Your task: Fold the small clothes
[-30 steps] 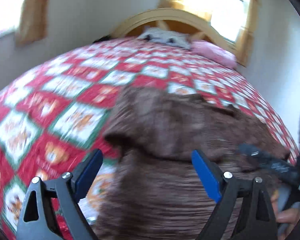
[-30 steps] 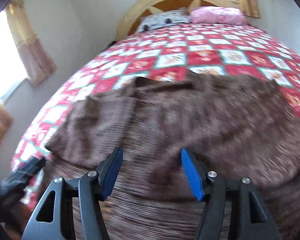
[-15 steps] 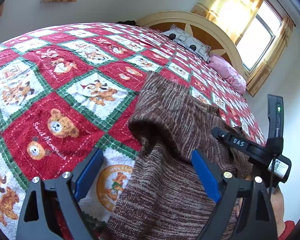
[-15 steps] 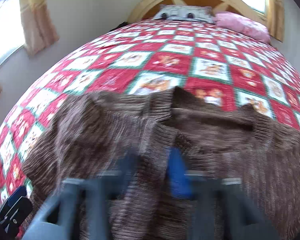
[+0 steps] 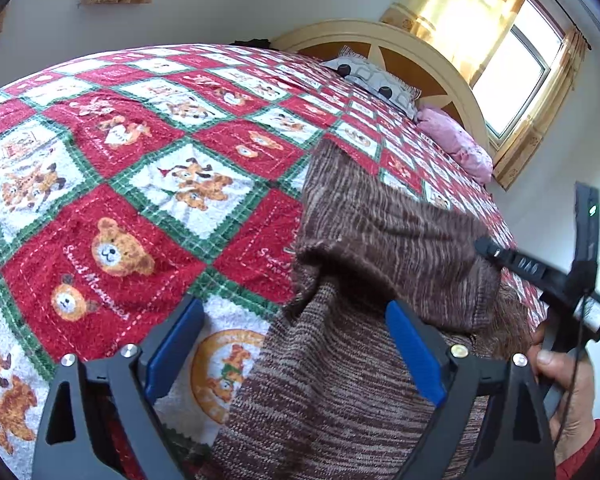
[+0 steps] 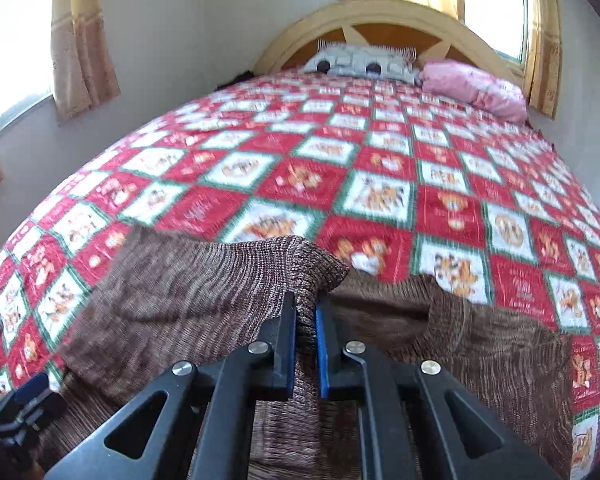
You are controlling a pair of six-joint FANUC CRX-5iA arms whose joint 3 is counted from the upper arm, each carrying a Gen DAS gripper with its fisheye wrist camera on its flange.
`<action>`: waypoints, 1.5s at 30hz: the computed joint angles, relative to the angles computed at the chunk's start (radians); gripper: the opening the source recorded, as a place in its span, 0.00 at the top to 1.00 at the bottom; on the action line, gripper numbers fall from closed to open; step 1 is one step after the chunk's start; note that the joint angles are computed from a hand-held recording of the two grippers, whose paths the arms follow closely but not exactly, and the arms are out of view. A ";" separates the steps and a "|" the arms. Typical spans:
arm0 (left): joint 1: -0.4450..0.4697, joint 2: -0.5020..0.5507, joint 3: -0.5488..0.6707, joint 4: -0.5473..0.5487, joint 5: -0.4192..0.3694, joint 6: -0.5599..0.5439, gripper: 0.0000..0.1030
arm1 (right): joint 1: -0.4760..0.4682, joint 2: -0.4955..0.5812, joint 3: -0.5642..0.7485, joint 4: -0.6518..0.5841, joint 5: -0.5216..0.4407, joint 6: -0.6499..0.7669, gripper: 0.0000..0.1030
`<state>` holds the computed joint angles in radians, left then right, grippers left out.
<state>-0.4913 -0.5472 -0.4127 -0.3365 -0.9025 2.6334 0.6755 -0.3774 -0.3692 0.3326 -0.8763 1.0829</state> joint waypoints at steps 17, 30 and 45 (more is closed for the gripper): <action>0.088 0.025 0.057 0.066 -0.161 -0.112 0.07 | 0.116 -0.258 -0.204 0.243 -0.046 -0.357 0.55; -0.158 0.302 0.350 -0.376 -0.712 -0.001 0.04 | 0.095 -0.347 -0.293 0.058 -0.035 -0.360 0.55; -0.134 0.227 0.299 -0.250 -0.481 -0.116 0.10 | 0.105 -0.151 -0.145 -0.056 -0.032 -0.147 0.54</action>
<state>-0.6254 -0.3197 -0.1142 -0.5865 -1.3834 2.5172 0.7805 -0.5280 -0.5141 0.2771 -0.9080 0.9362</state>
